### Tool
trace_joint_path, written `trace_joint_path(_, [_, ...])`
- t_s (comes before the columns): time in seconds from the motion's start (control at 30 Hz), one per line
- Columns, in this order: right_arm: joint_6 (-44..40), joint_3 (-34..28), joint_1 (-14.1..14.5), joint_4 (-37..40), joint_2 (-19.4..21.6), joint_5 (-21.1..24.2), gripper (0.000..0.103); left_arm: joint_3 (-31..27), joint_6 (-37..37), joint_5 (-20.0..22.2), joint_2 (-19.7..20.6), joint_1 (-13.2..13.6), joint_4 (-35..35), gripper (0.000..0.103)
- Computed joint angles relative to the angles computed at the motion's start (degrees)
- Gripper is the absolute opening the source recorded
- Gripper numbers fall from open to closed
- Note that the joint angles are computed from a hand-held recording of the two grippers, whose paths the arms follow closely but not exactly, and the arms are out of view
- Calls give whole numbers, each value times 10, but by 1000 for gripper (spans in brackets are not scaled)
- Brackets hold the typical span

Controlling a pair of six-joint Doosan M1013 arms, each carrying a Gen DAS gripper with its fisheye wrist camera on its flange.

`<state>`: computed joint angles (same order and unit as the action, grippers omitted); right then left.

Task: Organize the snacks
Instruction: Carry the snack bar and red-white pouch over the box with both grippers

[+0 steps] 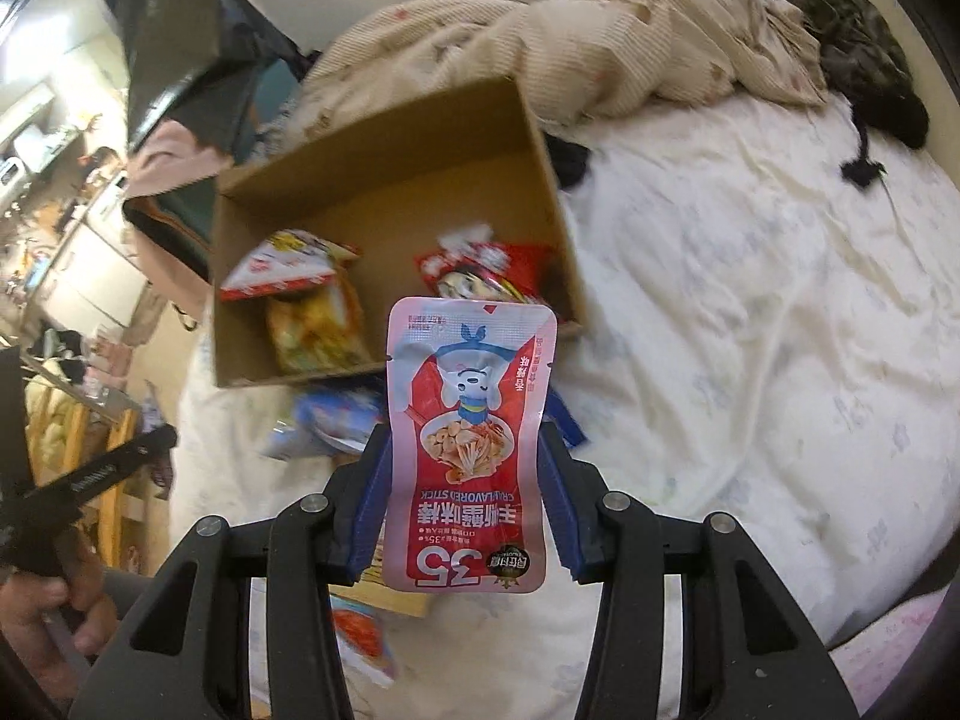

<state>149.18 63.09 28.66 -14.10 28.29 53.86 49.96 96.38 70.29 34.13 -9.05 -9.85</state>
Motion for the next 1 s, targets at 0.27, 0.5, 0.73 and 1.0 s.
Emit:
trace_joint_path(0.27, [-58, -50, -13, 10, 28, -9, 48, -65, 68, 5, 23, -22, -17, 14])
trace_joint_path(0.5, [-89, -81, -28, 30, 51, -19, 48, -122, 111, 14, 59, -41, -11, 14])
trace_joint_path(0.73, [-116, -124, -42, 63, 84, -5, 49, -125, 131, 6, 73, -47, -12, 14])
trace_joint_path(1.0, [-129, -148, -49, 85, 111, -6, 49, -143, 139, 0, 90, -51, -6, 14])
